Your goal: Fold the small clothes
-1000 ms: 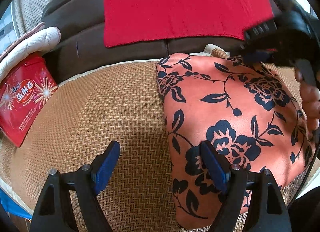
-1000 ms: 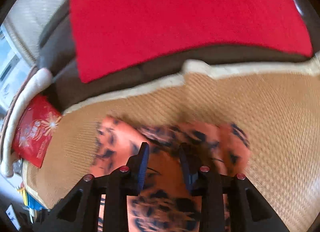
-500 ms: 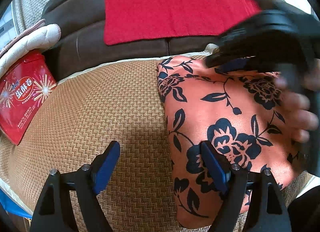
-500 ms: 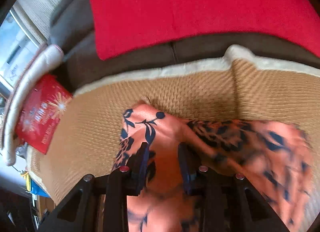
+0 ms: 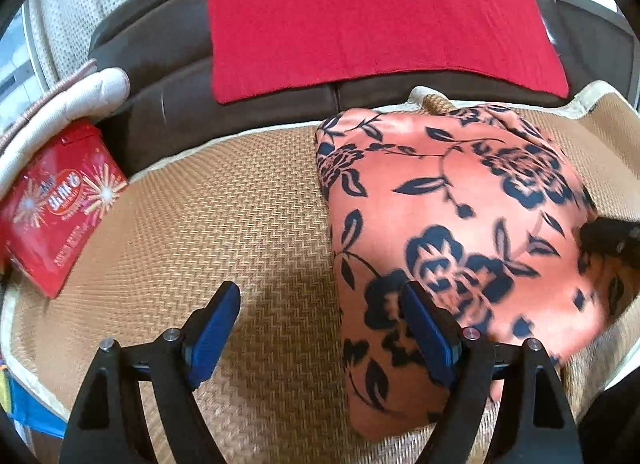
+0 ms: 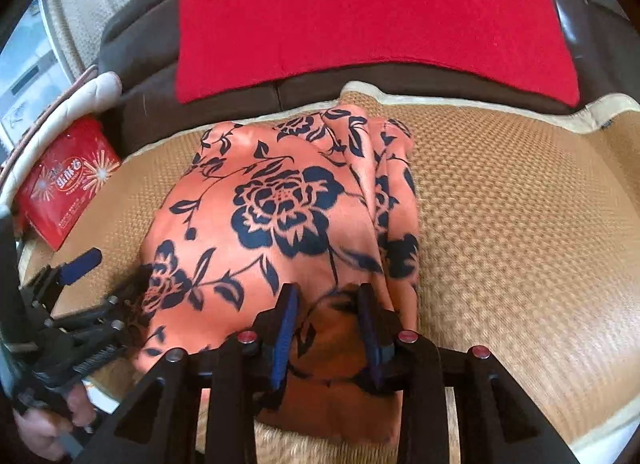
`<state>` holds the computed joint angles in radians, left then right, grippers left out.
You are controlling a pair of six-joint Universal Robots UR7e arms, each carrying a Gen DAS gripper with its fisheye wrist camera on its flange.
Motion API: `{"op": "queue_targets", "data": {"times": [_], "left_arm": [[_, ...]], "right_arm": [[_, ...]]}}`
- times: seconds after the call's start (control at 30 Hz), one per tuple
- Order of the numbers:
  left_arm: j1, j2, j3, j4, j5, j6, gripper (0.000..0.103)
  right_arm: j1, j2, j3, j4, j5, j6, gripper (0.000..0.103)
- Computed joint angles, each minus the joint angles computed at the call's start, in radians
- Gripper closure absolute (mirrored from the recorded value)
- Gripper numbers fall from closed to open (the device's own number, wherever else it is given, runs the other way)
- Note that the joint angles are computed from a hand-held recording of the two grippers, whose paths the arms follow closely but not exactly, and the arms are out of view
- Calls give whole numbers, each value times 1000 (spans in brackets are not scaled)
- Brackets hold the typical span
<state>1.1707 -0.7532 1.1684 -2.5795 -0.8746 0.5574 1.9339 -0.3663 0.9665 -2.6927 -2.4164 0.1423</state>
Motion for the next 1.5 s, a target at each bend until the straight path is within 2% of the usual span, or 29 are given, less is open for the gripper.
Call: {"op": "queue_targets", "data": {"times": [0.07,0.17,0.2,0.23,0.3,0.33,0.4,0.53,0.63,0.7,0.77,0.93,1.17,1.5], "left_arm": [[-12,-44,55,-47,-13,-3,20],[-37,-108,124,-97,-13,-22,20],[-46,-128,143,-109,-12,-27,20],[-59,-155,171,-136,-8,-21,20],[-78,-187,204,-190,5,8,20],[-91,-205,221,-223,12,29,18],[-114,-241,255,-280,15,58,13],[-156,-318,316,-334,24,67,7],[-187,-355,349,-357,60,80,7],[-211,-379,379,-402,101,106,4],[-230,-406,408,-431,110,115,0],[-261,-461,437,-396,111,78,0],[-289,-503,448,-364,125,35,0],[-291,-506,436,-346,171,-30,0]], "right_arm": [[22,-48,58,-37,32,0,68],[71,-82,116,-150,-27,-92,68],[83,-95,138,-180,-27,-109,64],[93,-110,162,-213,-21,-117,45],[121,-139,221,-330,-20,-140,24],[135,-135,232,-388,-27,-162,24],[160,-148,256,-427,-42,-183,24],[195,-167,283,-431,-71,-155,24],[220,-174,298,-444,-89,-144,24],[235,-182,309,-441,-97,-138,24],[250,-183,318,-446,-114,-140,24],[288,-197,342,-451,-133,-136,24],[323,-191,341,-489,-166,-181,24],[344,-170,321,-525,-189,-228,24]]}}
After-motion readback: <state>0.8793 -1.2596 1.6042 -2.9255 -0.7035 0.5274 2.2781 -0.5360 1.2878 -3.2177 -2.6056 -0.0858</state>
